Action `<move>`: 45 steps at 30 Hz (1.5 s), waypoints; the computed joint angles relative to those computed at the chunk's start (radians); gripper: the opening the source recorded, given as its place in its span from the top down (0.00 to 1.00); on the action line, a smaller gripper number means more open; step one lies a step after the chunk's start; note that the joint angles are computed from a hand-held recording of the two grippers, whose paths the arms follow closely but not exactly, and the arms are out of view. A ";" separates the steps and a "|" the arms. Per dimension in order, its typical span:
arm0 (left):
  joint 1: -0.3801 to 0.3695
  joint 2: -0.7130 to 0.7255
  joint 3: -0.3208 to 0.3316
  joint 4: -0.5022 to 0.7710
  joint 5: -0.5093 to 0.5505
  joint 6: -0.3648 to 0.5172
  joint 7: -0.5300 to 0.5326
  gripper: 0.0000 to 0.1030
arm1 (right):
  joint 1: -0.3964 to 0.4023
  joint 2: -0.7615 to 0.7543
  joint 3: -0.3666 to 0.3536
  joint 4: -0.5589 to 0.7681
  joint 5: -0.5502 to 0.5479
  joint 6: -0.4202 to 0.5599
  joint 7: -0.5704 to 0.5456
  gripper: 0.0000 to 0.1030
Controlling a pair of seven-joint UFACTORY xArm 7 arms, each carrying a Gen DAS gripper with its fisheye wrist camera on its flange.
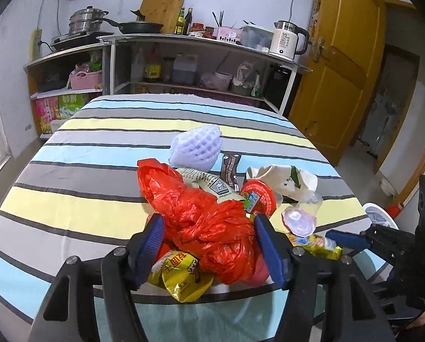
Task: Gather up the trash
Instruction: 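Grasp the red plastic bag with the left tool while the right tool grasps the gold snack wrapper, then carry both items over the white trash bin and open both tools to drop them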
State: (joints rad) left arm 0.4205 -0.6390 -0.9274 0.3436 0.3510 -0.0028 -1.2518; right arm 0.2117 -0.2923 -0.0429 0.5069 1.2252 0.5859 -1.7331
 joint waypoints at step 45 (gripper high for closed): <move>0.062 -0.021 -0.128 0.241 0.147 0.101 -0.090 0.48 | -0.187 -0.168 -0.167 -0.086 0.088 0.296 -0.040 0.89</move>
State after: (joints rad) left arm 0.4822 -0.6600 -1.0552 0.5844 0.4982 0.0986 -1.3418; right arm 0.0246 -0.4605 -0.2098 0.4211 1.3132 0.8817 -1.7728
